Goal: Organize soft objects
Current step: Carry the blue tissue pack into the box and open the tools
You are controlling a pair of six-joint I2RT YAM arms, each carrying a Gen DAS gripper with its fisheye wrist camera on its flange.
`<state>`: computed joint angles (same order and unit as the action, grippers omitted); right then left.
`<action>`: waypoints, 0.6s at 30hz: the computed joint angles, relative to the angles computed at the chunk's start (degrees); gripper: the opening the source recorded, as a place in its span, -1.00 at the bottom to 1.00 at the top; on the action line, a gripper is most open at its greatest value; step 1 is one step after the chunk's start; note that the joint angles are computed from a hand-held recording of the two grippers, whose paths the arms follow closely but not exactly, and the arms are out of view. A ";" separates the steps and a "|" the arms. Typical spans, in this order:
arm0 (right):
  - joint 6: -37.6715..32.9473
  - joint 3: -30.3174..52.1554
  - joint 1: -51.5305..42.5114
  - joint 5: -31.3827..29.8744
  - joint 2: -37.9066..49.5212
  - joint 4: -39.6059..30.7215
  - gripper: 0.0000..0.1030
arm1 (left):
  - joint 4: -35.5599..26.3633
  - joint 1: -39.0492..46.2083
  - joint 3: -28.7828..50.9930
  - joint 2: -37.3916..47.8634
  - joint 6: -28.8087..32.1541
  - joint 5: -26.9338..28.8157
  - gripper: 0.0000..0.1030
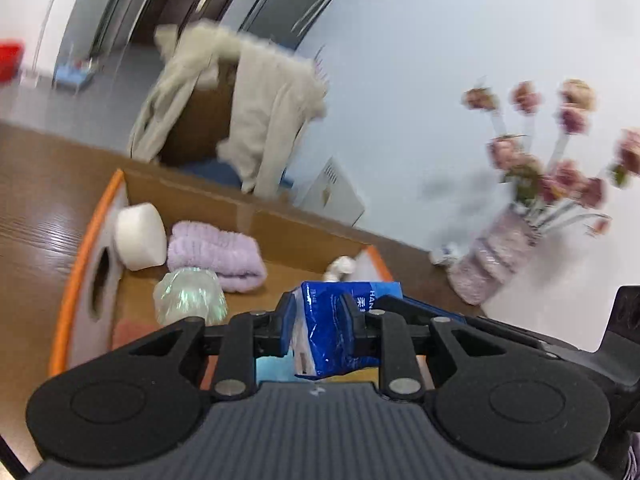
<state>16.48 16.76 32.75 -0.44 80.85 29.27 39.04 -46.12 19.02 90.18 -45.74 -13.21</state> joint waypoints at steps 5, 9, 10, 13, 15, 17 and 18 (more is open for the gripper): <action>-1.69 17.64 -5.04 -6.78 25.13 -1.81 -0.65 | -4.82 8.85 11.39 15.83 3.68 5.30 -0.54; -4.05 22.67 -3.50 -9.76 33.97 -0.26 -0.76 | -5.81 6.33 10.72 16.07 9.66 -5.23 -0.50; -4.14 23.20 -3.67 -11.37 34.96 -0.16 -0.76 | -5.62 6.63 9.86 15.17 9.89 -4.94 -0.42; -6.06 25.37 -4.13 -14.79 36.57 -2.80 -0.69 | -4.88 7.43 7.22 12.32 9.46 -4.79 -0.09; -7.61 27.52 -4.20 -16.92 37.50 -6.48 -0.57 | -5.50 7.32 5.94 10.05 10.21 -5.18 -0.06; -6.86 26.46 -3.99 -16.44 36.60 -4.64 -0.52 | -7.22 7.20 5.21 7.25 10.15 -5.41 0.03; -6.20 25.56 -4.05 -15.89 35.96 -3.11 -0.48 | -8.59 6.71 4.19 4.75 9.56 -6.53 0.03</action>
<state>10.28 42.32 28.70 -16.33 116.80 26.16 30.45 -39.40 23.22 94.93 -36.18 -19.75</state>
